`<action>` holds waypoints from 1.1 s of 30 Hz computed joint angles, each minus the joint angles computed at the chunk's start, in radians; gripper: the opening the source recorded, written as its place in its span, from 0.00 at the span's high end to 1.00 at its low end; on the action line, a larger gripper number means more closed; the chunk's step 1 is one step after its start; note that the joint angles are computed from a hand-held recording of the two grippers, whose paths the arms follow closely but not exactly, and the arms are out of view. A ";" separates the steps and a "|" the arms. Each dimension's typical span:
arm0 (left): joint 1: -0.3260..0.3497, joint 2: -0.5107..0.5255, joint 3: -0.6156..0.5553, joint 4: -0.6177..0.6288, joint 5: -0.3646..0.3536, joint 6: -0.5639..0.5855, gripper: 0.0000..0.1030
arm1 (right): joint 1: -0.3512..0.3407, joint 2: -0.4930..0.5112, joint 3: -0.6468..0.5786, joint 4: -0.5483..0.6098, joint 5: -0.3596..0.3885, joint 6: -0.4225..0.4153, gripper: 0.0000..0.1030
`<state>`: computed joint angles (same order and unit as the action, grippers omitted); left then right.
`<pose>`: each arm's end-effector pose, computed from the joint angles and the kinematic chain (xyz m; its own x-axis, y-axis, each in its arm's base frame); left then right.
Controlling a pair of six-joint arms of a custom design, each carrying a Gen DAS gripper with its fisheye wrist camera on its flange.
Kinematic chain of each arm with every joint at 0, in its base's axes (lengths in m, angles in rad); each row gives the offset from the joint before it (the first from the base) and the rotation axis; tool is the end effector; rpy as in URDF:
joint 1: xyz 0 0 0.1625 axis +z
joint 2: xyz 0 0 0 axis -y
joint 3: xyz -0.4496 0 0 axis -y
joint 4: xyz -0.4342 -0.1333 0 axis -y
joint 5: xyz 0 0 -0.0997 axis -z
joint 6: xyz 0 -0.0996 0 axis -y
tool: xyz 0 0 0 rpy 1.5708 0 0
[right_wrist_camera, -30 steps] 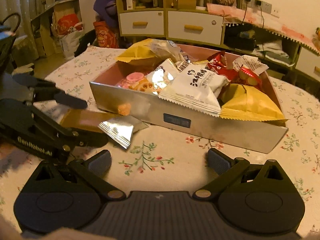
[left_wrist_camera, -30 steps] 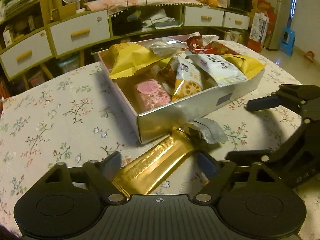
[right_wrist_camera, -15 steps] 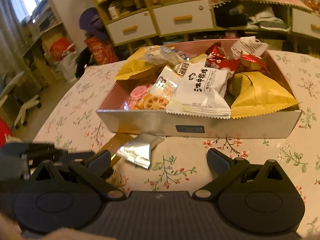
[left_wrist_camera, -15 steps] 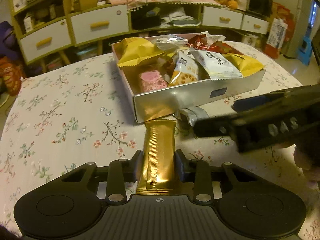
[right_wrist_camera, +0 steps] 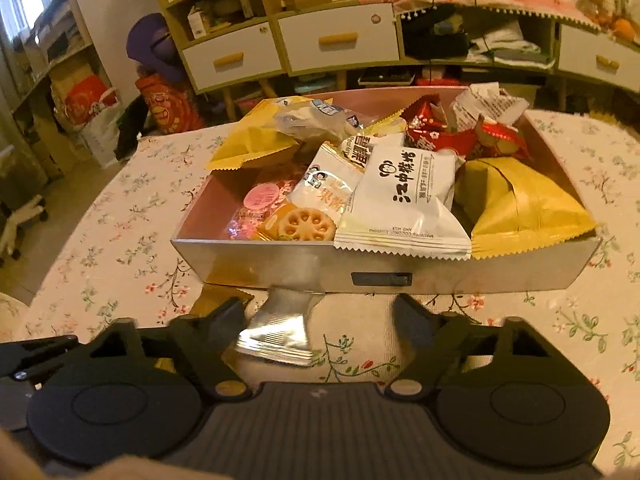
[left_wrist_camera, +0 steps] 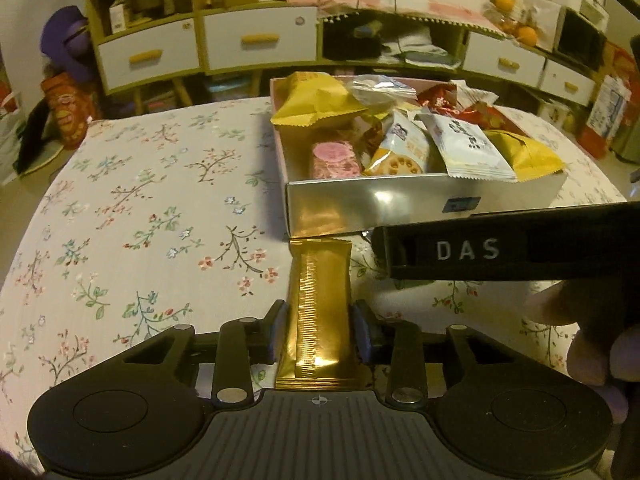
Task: Organize snacks
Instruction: 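Grasp gold wafer bar with left tool while right tool grasps silver packet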
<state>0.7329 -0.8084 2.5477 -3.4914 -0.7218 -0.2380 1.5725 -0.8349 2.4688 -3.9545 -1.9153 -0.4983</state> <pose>-0.1192 -0.3872 0.0128 -0.6997 0.2341 -0.6750 0.5825 0.7339 -0.3493 0.1004 -0.4111 0.0618 -0.8265 -0.1490 0.5428 -0.4511 0.7521 -0.4805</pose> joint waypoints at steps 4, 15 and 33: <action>-0.014 0.020 0.001 -0.010 0.025 -0.020 0.66 | 0.010 0.022 -0.004 -0.038 -0.034 -0.054 0.54; -0.050 0.033 0.002 0.041 0.071 -0.131 0.72 | -0.012 -0.041 0.030 0.040 0.012 -0.102 0.77; -0.070 -0.065 0.023 0.199 -0.010 -0.370 0.75 | -0.105 -0.230 0.117 0.180 0.075 -0.063 0.81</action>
